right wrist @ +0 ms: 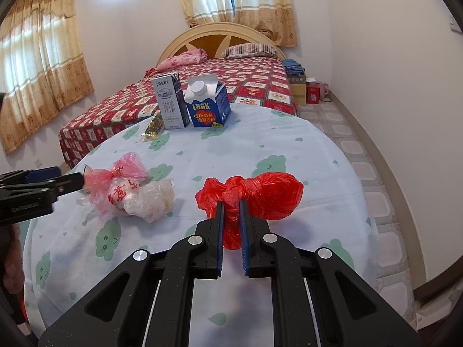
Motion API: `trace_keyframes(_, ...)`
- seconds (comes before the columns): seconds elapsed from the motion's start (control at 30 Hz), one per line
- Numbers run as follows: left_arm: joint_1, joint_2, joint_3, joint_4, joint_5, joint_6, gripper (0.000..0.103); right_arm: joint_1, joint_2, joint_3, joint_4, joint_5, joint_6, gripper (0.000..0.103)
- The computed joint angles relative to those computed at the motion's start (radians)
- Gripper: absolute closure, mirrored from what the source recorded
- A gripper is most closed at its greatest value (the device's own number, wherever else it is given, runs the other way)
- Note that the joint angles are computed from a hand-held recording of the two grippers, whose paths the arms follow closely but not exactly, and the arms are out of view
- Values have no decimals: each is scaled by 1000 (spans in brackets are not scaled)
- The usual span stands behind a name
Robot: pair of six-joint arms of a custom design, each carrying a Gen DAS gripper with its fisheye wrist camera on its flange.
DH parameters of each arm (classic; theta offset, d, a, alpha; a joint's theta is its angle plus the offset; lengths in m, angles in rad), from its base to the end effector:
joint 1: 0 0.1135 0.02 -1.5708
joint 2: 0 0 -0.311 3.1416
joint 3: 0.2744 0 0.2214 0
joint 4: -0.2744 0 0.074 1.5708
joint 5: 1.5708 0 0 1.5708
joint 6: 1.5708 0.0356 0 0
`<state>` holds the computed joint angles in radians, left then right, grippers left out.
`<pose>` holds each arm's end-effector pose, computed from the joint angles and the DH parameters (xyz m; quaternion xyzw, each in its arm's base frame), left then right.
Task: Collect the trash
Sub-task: 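Grasp the pink plastic bag with the left gripper while the right gripper holds the red bag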
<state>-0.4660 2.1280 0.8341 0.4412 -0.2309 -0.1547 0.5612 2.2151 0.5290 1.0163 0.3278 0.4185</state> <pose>0.3359 -0.1598 0.1070 0.1042 0.9250 -0.0039 0.3653 0.2824 0.1640 0.0767 0.0076 0.8910 0.0725 0.4482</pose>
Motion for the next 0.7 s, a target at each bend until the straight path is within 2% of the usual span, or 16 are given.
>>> trace_keyframes(0.03,0,14,15,-6,1,6,35,-1,3,2,2,-6,-2,92)
trace_keyframes(0.07,3,23,25,-12,6,9,43,2,3,4,0,-4,-2,92)
trace_keyframes(0.1,13,42,47,-33,39,20,76,2,4,6,2,-8,-6,92)
trace_keyframes(0.13,30,54,71,-71,89,25,95,4,4,5,8,-12,-11,92)
trace_keyframes(0.17,41,54,74,-85,120,16,95,12,7,7,12,-6,-10,92)
trace_keyframes(0.23,43,37,38,-49,102,34,100,22,7,7,25,-3,-20,92)
trace_keyframes(0.47,95,-156,-174,78,109,74,101,69,-4,21,41,22,-32,92)
trace_keyframes(0.7,189,-333,-365,149,125,101,101,146,-30,90,4,38,-90,92)
